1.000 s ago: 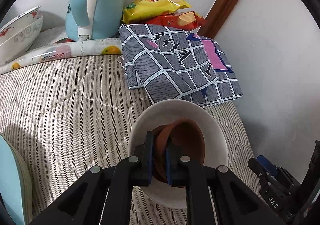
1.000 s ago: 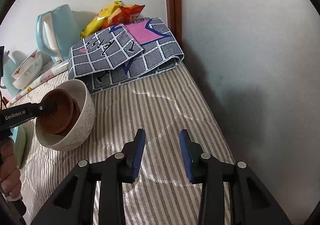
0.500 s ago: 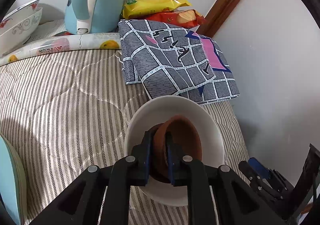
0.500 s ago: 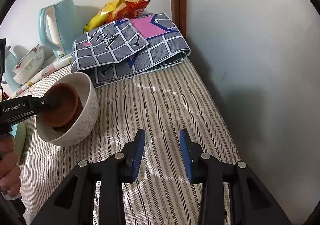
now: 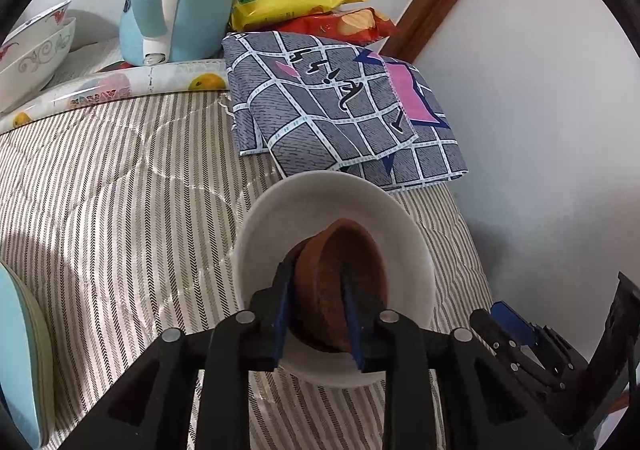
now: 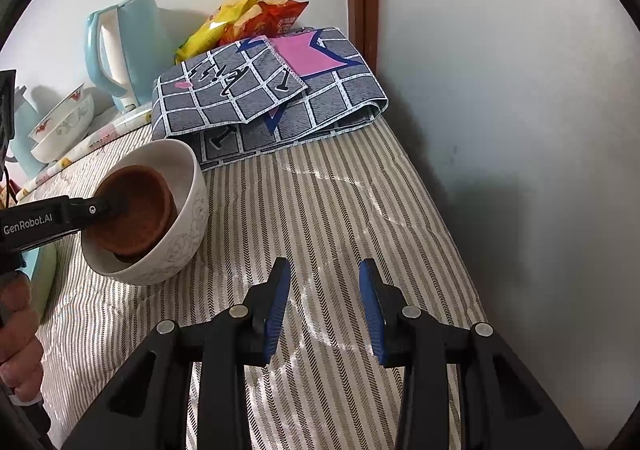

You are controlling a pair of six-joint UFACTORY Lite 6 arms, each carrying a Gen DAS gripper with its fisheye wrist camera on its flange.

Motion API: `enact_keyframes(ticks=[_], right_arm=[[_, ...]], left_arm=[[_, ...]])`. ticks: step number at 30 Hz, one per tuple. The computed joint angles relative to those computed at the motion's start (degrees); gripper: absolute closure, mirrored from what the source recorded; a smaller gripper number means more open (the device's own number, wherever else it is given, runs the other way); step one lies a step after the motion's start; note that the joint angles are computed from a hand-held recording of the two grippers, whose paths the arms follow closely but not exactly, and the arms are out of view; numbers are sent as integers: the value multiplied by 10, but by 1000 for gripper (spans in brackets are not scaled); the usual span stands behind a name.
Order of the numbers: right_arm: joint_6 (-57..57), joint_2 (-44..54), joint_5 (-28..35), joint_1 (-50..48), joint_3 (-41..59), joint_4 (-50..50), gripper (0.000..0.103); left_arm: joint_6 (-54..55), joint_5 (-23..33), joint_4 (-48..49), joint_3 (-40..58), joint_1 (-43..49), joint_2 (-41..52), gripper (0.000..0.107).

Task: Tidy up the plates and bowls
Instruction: 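Open the left gripper to release the brown bowl onto the other, then grip the white bowl's rim with both grippers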

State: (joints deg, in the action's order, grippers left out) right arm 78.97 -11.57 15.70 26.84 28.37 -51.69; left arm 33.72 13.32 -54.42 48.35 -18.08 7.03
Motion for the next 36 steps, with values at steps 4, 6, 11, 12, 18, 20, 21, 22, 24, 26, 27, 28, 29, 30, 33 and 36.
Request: enact_keyframes(ticks=[4,6,11,12,18,20,21,22,24,26,27,28,29,30,33,36], right_arm=[[-7,-9,6,4,-1,9,67],[-14,-12,10,5,-1,16,67],[-28,-23,16,8,-2,31,67],[-30,-26,18,10,-2,35,67],[-32,-31,28,26,12,43,67],[-39,-30,30,30,21,50,67],[-41,-29,29,31,26,53,67],[-43,-28,27,32,32,56,67],[-51,-22,23,33,45,64,67],[-59,-13,23,36,62,70,67],[-63,-7,23,37,70,71,67],[-68,0,20,38,81,74,67],[-68,6,19,39,88,74,67],[-73,14,15,39,97,77,67],[-107,42,3,38,125,109,67],[-164,70,-14,35,147,166,67]], left_arm=[[-54,-8,53,-2,-12,-4,80],[-67,-9,67,-4,-15,-8,79],[-75,-5,79,-12,-19,-27,68],[-86,-7,89,-15,-21,-32,65],[-150,-16,157,-31,-22,-63,59],[-170,-17,180,-35,-17,-71,59],[-147,-16,159,-38,-13,-75,59],[-136,-14,149,-39,-8,-78,59],[-158,-14,173,-41,-1,-87,59],[-129,-11,148,-47,11,-98,59],[-135,-12,156,-48,16,-100,59],[-162,-13,186,-48,18,-101,59],[-186,-16,213,-48,22,-101,59],[-185,-17,216,-48,28,-99,59],[-123,-13,159,-49,51,-91,59],[-76,-8,121,-51,66,-83,59]])
